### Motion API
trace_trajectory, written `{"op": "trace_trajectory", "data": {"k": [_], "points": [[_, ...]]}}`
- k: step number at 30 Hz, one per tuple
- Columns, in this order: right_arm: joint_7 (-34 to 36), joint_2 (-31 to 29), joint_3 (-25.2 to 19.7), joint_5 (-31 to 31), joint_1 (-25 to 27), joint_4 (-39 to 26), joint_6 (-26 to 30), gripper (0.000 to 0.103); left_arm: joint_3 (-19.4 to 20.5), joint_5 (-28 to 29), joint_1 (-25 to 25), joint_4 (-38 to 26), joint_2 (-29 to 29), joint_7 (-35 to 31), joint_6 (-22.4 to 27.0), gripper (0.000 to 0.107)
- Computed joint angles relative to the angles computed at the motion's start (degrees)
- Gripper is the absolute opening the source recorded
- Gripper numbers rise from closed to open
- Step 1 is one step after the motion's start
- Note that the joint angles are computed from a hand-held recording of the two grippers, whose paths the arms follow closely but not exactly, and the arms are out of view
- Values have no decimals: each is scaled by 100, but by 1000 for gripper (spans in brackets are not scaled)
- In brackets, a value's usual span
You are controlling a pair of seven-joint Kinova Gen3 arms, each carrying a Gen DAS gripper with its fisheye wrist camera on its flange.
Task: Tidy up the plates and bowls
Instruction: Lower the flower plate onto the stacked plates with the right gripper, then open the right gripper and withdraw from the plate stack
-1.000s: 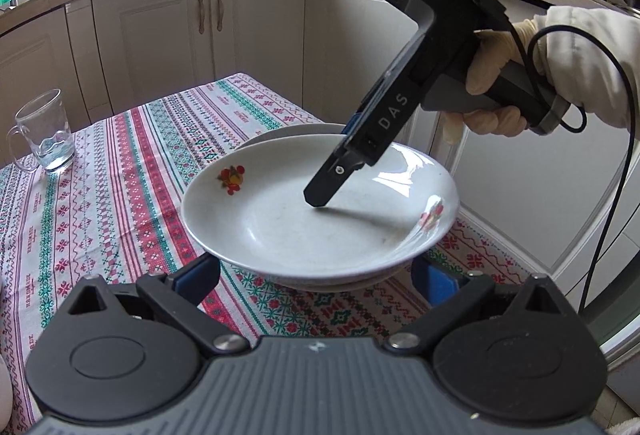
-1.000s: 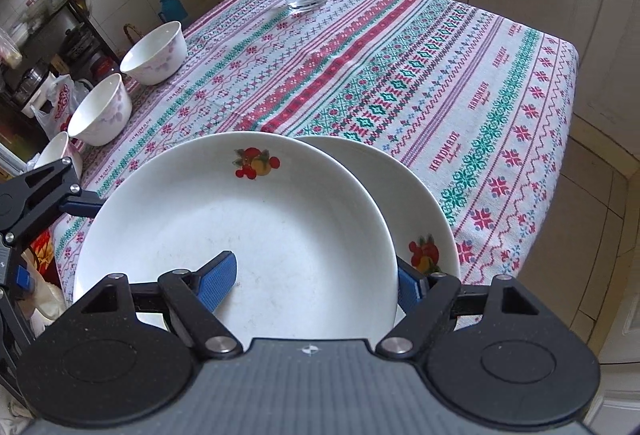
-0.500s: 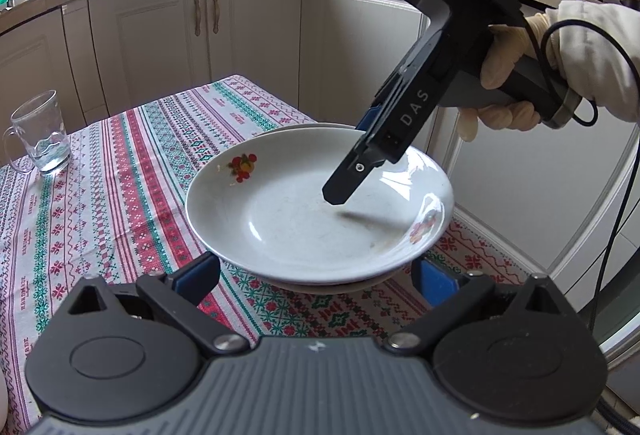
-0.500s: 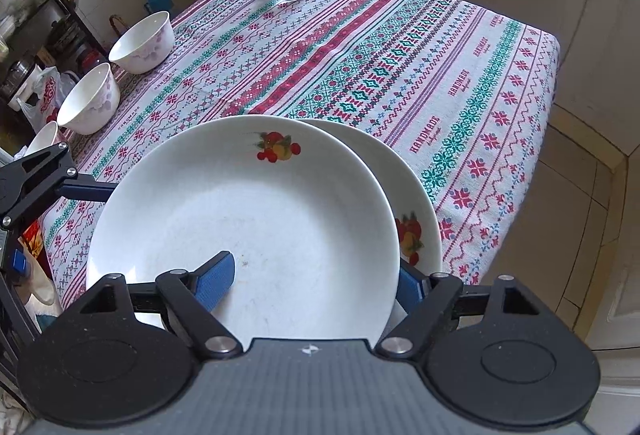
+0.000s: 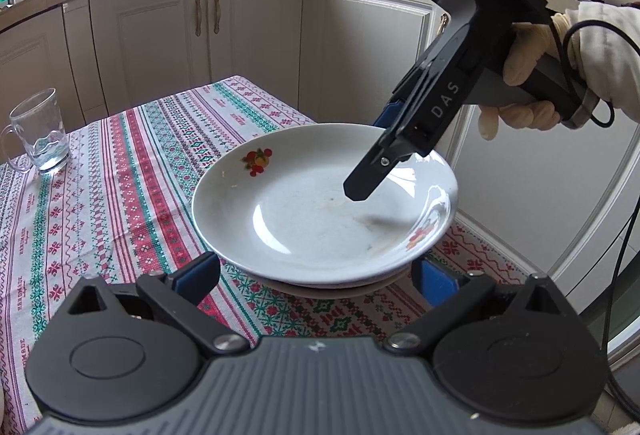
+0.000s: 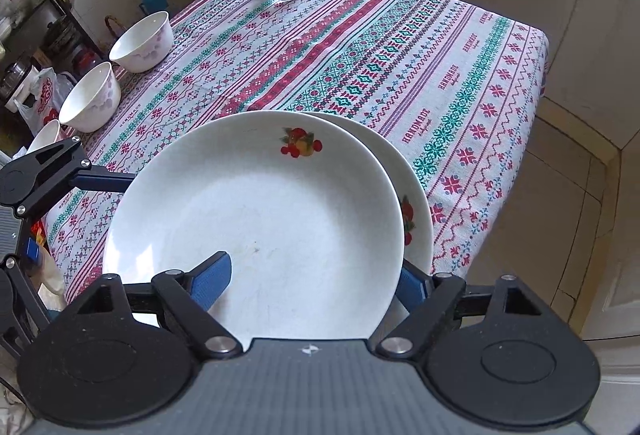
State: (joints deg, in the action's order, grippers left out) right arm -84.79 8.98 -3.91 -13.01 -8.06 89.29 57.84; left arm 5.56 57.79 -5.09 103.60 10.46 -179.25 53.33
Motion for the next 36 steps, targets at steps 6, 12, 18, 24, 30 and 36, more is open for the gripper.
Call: {"op": "trace_trajectory", "data": {"k": [6, 12, 18, 24, 30, 36], "points": [[-63, -96, 5, 3, -11, 76, -37, 90, 13, 25, 7, 6, 21, -42, -32, 101], [-121, -189, 12, 14, -25, 141, -54, 91, 29, 64, 19, 6, 44, -94, -70, 101], [-203, -276, 14, 80, -61, 186, -46, 93, 29, 136, 8, 25, 47, -159, -54, 101], [-305, -375, 11, 139, -100, 286, -118, 96, 33, 66, 31, 24, 68, -117, -89, 101], [-529, -443, -17, 360, -211, 326, -115, 97, 60, 28, 55, 36, 90, -84, -190, 101], [-824, -531, -47, 615, -325, 434, -159, 98, 64, 44, 40, 113, 57, -146, -259, 101]]}}
